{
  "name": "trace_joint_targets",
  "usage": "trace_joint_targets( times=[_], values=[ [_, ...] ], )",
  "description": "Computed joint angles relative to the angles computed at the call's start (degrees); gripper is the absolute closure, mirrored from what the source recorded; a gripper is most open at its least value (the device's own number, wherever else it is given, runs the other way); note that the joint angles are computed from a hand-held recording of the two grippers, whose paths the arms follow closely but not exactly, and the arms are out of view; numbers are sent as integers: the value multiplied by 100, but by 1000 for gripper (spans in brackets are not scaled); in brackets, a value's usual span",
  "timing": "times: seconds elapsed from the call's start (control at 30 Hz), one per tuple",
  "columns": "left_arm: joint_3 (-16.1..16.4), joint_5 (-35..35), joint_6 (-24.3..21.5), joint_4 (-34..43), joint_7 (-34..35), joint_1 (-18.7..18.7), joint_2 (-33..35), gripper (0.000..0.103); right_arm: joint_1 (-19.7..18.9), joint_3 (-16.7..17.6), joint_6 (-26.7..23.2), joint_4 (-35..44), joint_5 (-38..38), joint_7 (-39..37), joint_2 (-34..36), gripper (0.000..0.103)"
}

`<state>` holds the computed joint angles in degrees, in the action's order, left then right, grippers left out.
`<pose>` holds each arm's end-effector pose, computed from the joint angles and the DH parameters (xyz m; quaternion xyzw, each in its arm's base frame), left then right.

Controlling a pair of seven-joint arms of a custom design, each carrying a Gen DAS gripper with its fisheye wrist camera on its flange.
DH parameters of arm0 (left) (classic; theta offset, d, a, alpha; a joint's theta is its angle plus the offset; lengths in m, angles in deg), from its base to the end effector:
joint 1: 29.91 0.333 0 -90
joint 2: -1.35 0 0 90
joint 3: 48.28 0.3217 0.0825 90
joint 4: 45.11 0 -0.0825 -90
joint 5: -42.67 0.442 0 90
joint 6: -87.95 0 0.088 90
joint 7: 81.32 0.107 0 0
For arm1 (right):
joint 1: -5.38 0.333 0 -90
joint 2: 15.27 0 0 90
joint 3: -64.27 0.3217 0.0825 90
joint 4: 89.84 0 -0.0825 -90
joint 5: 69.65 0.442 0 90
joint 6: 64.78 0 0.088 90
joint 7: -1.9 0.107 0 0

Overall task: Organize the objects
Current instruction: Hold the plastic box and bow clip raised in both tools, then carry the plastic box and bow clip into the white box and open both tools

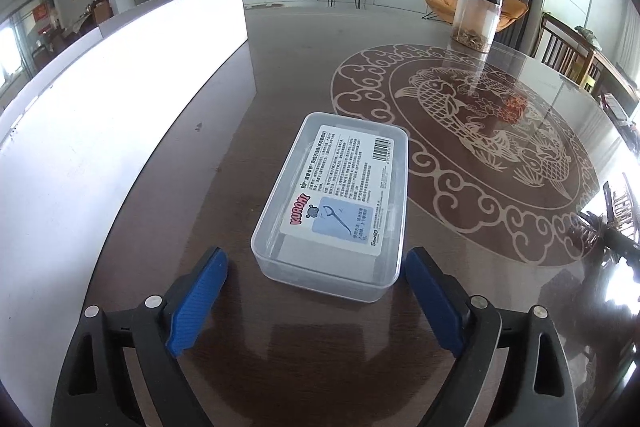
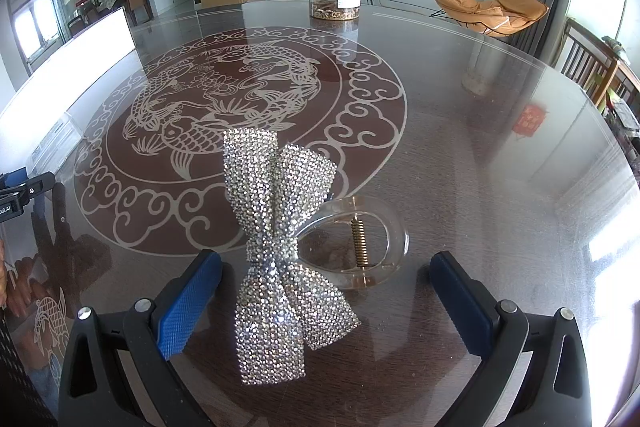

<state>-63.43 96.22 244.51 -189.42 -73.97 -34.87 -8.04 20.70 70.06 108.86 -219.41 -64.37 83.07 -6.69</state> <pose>0.4695 -0.2026 0.3280 -0.7585 0.5713 -0.1859 0.2524 0.5806 0.2160 0.3287 -0.8010 0.5148 -0.1710 0.2533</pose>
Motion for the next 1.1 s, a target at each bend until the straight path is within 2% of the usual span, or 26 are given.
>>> trace_joint_targets(
  times=[0.17, 0.2, 0.23, 0.4, 0.47, 0.53, 0.57, 0.6, 0.63, 0.73, 0.77, 0.87, 1.0, 1.1],
  values=[
    [37, -110, 19, 66, 168, -26, 58, 7, -6, 4, 3, -1, 2, -3, 1, 0],
    [54, -184, 42, 61, 258, -40, 63, 1, -5, 4, 4, 0, 1, -2, 4, 0],
    [73, -290, 53, 84, 395, -56, 95, 0, -5, 4, 4, 0, 0, -2, 4, 0],
    [97, -484, 84, 112, 638, -68, 127, 0, -65, 72, -59, 27, 118, -122, 10, 0],
    [233, -1240, 41, 176, 1489, -188, 173, 0, -113, 109, -543, 222, 223, -271, 22, 0],
    [325, -1989, -83, 289, 2267, -271, 243, 0, -289, 292, -868, 389, 877, -774, 30, 0],
    [358, -2170, -129, 360, 2475, -293, 291, 1, -379, 398, -851, 414, 1323, -1131, 13, 3],
    [283, -1949, -69, 358, 2330, -207, 280, 20, -420, 455, -852, 441, 1657, -1420, 5, 32],
    [243, -1731, 35, 332, 2193, -156, 249, 42, -410, 435, -1094, 551, 1780, -1553, 37, 48],
    [106, -1290, -44, 346, 2078, -124, 192, 42, -166, 202, -1416, 697, 1377, -1209, 61, 51],
    [19, -938, -65, 272, 1836, -102, 78, 42, -98, 154, -1434, 706, 1247, -1105, 51, 51],
    [-46, -735, 113, -48, 1379, -65, -371, 42, -15, 207, -1475, 694, 1396, -1182, -108, 51],
    [54, -1188, 547, -660, 1254, 89, -1459, 42, 177, 410, -1650, 1020, 2011, -1672, -218, 51],
    [240, -1584, 553, -1103, 1498, 202, -2458, 42, 464, 651, -1820, 1566, 2544, -2158, -124, 50]
  ],
)
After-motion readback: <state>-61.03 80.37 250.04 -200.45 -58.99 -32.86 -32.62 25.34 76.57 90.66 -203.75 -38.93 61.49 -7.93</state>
